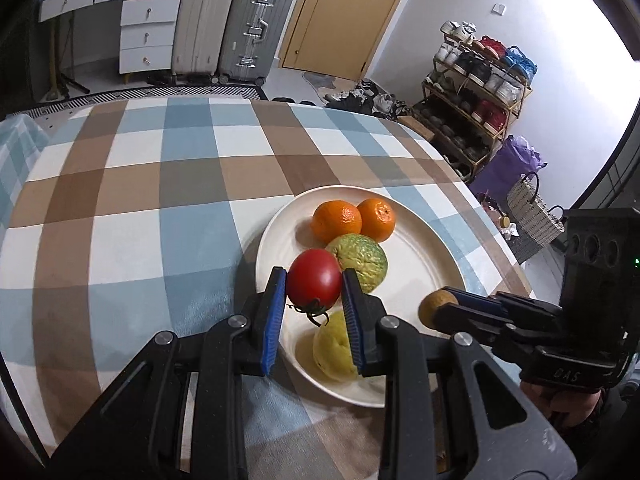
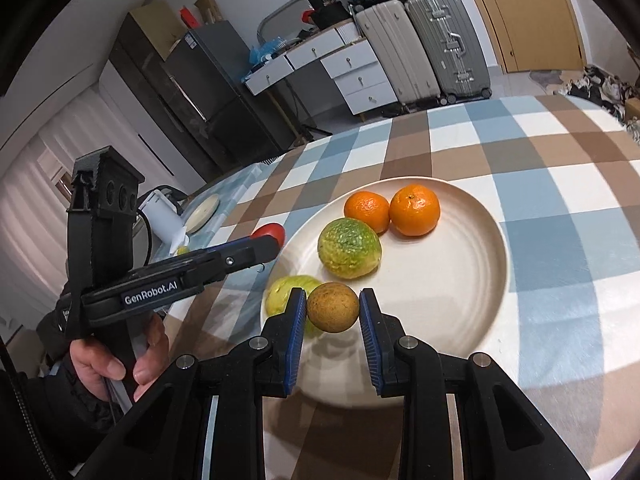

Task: Organize fruits
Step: 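Carry the tomato and kiwi over the cream plate with both tools, then open both tools to drop the tomato and kiwi onto the plate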

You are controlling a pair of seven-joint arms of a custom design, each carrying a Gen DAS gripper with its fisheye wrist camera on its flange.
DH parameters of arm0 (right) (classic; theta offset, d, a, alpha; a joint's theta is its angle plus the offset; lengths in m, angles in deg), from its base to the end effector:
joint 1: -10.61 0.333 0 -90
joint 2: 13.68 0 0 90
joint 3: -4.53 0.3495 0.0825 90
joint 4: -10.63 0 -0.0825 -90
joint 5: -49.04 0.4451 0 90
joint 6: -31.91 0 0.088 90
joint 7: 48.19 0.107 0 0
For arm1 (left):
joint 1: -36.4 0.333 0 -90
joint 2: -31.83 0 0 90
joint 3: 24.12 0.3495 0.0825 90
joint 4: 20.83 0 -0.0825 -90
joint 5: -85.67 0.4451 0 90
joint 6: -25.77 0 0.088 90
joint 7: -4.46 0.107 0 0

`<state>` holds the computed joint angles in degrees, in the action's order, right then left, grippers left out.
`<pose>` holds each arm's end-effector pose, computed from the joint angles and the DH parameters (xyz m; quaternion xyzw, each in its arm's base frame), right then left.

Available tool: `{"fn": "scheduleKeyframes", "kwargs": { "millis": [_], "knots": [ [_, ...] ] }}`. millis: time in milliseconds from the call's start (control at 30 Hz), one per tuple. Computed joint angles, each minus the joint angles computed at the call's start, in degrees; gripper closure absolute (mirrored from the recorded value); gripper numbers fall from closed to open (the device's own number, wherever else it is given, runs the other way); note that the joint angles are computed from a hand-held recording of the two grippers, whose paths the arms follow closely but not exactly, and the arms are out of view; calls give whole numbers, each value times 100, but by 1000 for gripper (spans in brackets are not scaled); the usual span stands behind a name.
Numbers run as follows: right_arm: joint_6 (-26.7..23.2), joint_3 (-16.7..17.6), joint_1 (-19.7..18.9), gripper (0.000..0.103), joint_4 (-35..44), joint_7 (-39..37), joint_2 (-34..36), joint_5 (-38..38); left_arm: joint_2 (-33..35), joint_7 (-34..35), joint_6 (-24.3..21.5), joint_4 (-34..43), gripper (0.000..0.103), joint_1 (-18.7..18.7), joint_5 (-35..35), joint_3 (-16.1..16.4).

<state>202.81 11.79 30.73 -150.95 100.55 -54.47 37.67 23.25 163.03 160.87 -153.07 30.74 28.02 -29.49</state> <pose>0.3465 0.1959 0.4890 -0.5157 0.7433 -0.1130 0.4108 0.5440 -0.1182 0.4300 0.3838 -0.8429 0.3768 0.0166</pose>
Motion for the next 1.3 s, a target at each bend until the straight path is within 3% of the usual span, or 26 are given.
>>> {"fn": "scheduleKeyframes", "kwargs": {
  "millis": [433,567,667,800,833,1033,1133,1300],
  "knots": [
    [275,-149,9,75,138,-92,522,151,324,154,-5,188,78,6,78,-120],
    [203,-123,-20,75,173,-72,563,159,332,91,-10,197,78,8,138,-134],
    [-49,123,-233,75,287,15,591,3,370,-92,3,226,78,13,190,-144],
    [-20,55,-180,75,304,51,646,5,363,-160,30,233,77,27,139,-134],
    [-16,57,-185,73,309,64,653,-3,364,-178,-43,250,74,35,169,-125],
    [368,153,-321,32,141,273,453,-36,131,-58,-105,132,47,55,61,-66],
    [376,357,-505,27,31,486,165,-103,-94,-77,-102,23,33,73,-53,7],
    [72,587,-618,19,-178,851,-506,-218,-612,76,5,-311,26,35,-231,142]
  ]
}}
